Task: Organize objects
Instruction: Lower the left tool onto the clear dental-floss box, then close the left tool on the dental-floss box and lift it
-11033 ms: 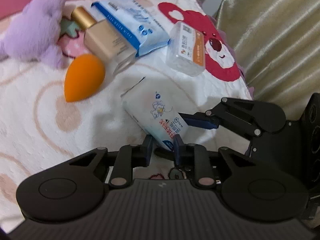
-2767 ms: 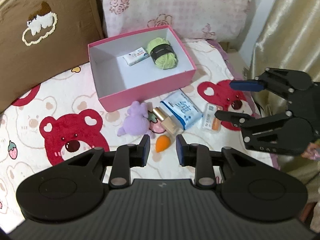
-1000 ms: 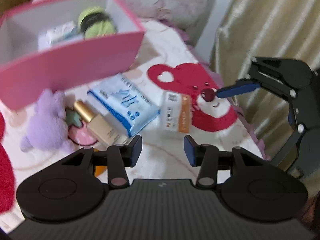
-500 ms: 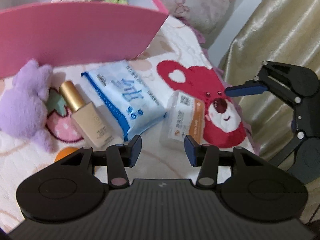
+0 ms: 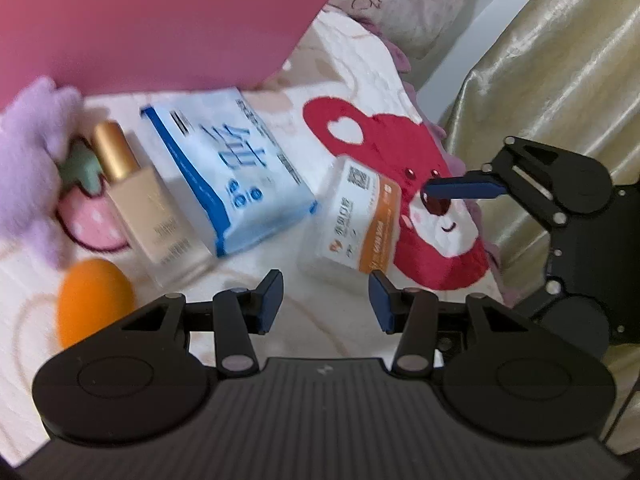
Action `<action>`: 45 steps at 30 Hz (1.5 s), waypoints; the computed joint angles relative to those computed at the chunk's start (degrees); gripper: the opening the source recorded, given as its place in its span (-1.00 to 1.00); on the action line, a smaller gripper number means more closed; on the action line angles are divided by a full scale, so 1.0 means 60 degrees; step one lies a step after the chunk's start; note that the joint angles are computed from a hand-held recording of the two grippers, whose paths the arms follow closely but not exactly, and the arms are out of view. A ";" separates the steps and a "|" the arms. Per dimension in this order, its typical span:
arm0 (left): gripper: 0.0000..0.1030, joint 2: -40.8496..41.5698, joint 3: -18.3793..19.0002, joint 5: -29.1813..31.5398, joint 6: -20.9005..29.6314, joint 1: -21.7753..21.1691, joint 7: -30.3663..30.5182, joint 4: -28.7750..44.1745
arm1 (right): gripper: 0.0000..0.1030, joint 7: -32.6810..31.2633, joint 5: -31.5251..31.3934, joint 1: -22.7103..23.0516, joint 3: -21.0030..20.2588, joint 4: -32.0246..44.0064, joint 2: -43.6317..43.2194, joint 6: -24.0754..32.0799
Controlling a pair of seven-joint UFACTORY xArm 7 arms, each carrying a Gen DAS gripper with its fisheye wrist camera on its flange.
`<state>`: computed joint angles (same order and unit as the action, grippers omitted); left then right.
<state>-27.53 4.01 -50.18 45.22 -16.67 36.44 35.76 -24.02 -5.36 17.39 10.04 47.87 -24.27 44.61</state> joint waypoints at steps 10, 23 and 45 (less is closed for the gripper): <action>-0.15 0.0316 0.0082 -0.1076 -0.0180 -0.0126 0.0830 -0.0180 | 0.76 -0.0163 -0.0326 -0.0145 -0.0027 0.0162 0.0581 -0.0042; -0.29 0.1213 -0.0037 -0.2117 0.0608 0.0428 0.1000 0.0318 | 0.86 -0.0960 0.0164 -0.0116 -0.0271 0.0495 0.1108 0.0084; -0.32 0.0553 0.0180 -0.1832 0.1026 0.1098 0.0472 -0.0114 | 0.82 0.1516 0.2403 0.0359 -0.0449 -0.0900 0.0104 -0.1282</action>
<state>-24.21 5.09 -61.17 51.38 -10.08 39.27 35.07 -14.92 9.06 19.54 7.34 42.47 -23.65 36.92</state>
